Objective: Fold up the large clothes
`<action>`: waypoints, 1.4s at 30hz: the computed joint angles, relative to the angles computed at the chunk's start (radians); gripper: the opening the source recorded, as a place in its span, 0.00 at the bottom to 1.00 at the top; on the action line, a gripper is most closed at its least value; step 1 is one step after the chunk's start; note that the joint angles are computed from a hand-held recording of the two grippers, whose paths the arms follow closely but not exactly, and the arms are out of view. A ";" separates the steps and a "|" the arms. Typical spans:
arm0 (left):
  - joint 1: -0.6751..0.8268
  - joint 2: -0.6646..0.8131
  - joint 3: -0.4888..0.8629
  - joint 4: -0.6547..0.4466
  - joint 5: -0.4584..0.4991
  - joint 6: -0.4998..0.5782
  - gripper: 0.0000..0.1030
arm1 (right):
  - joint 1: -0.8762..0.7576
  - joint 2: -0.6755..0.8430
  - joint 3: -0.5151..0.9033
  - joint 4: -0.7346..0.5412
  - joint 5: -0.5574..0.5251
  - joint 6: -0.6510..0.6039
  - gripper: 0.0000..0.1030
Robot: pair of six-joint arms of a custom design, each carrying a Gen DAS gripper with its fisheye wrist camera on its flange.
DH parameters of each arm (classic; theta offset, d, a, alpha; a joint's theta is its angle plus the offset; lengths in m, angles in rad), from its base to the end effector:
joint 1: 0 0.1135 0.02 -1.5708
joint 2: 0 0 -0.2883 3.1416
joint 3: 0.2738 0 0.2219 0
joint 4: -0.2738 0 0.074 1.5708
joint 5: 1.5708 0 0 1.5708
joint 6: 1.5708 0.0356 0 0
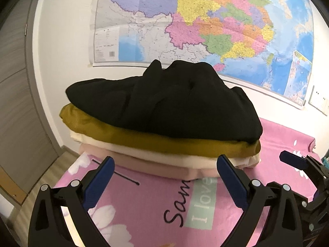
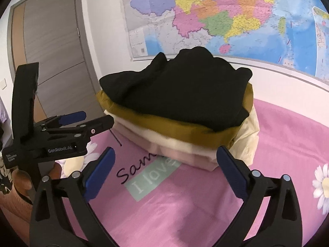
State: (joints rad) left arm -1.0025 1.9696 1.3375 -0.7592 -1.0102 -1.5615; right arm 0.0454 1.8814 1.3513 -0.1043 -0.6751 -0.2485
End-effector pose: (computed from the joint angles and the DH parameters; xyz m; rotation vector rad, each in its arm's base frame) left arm 0.2172 -0.2841 0.2099 -0.6870 2.0109 0.1511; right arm 0.4033 0.0406 0.2714 -0.6693 2.0022 0.6192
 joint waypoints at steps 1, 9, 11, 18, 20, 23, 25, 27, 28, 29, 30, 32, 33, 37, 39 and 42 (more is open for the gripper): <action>-0.010 0.008 0.011 -0.026 -0.002 -0.020 0.93 | 0.000 -0.007 -0.016 0.007 0.000 -0.001 0.94; -0.078 0.053 0.077 -0.190 -0.004 -0.199 0.93 | -0.010 -0.078 -0.135 0.058 0.000 0.008 0.94; -0.090 0.066 0.097 -0.225 -0.006 -0.225 0.93 | -0.012 -0.093 -0.153 0.062 -0.001 0.008 0.94; -0.125 0.091 0.119 -0.232 0.008 -0.241 0.93 | -0.033 -0.138 -0.215 0.084 -0.014 0.011 0.94; -0.135 0.101 0.130 -0.243 0.011 -0.253 0.93 | -0.037 -0.145 -0.228 0.086 -0.018 0.015 0.94; -0.149 0.122 0.161 -0.281 0.015 -0.280 0.93 | -0.042 -0.152 -0.242 0.087 -0.019 0.018 0.94; -0.158 0.129 0.175 -0.306 0.008 -0.296 0.93 | -0.043 -0.159 -0.251 0.080 -0.026 0.013 0.94; -0.164 0.142 0.201 -0.352 0.003 -0.321 0.93 | -0.045 -0.166 -0.261 0.087 -0.024 0.013 0.94; -0.167 0.147 0.210 -0.370 0.000 -0.332 0.93 | -0.046 -0.170 -0.269 0.094 -0.030 0.014 0.94; -0.171 0.149 0.216 -0.381 -0.002 -0.340 0.93 | -0.047 -0.173 -0.273 0.094 -0.033 0.012 0.94; -0.177 0.153 0.225 -0.399 -0.004 -0.353 0.93 | -0.046 -0.175 -0.276 0.095 -0.029 0.011 0.94; -0.183 0.162 0.242 -0.430 -0.008 -0.376 0.93 | -0.046 -0.179 -0.284 0.098 -0.032 0.011 0.94; -0.186 0.166 0.250 -0.447 -0.009 -0.388 0.93 | -0.047 -0.182 -0.287 0.099 -0.030 0.011 0.94; -0.193 0.172 0.264 -0.474 -0.011 -0.408 0.93 | -0.049 -0.189 -0.295 0.099 -0.037 0.008 0.94; -0.195 0.179 0.275 -0.492 -0.011 -0.420 0.93 | -0.052 -0.193 -0.300 0.103 -0.042 0.009 0.94; -0.201 0.188 0.290 -0.512 -0.013 -0.429 0.93 | -0.053 -0.198 -0.307 0.106 -0.042 0.009 0.94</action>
